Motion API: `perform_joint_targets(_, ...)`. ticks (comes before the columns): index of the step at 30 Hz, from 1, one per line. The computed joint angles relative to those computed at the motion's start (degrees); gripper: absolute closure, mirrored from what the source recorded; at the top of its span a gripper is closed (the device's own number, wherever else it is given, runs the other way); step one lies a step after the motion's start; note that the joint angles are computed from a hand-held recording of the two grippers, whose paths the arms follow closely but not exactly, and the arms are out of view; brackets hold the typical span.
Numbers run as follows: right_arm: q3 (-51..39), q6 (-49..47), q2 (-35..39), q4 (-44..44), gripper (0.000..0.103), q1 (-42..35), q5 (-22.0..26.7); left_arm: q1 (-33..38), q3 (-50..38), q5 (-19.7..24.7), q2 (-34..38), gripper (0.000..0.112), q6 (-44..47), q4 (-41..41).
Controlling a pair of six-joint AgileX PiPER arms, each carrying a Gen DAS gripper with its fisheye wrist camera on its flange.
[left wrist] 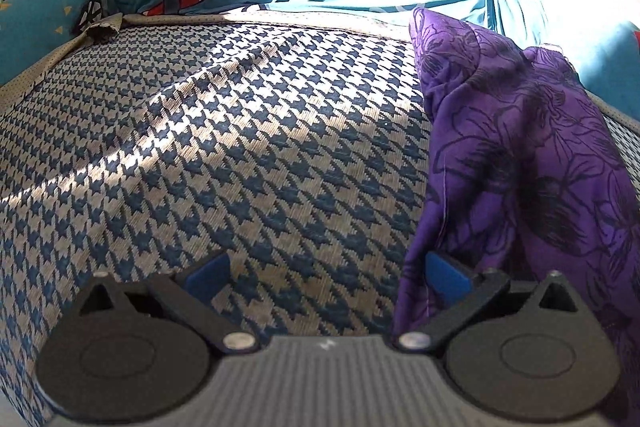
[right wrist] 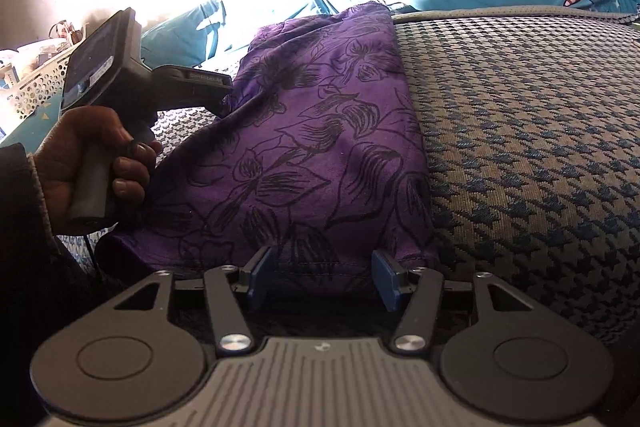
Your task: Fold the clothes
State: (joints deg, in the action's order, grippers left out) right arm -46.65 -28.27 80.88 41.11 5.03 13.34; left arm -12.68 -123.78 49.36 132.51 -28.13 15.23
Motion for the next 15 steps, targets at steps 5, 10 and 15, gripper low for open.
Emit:
perform_joint_targets(5,-0.06,-1.38,0.06,0.76,0.042,0.21,0.12,0.30,-0.49,-0.60,0.90,0.009,1.05,1.61)
perform_joint_targets(10,-0.30,-5.25,-0.46,5.25,0.042,-0.91,1.61,0.88,-2.25,2.99,0.82,0.009,1.59,2.56)
perform_joint_targets(15,0.53,-19.88,-1.35,20.56,0.042,-1.99,2.38,2.50,4.25,0.46,-4.32,0.009,1.90,0.48)
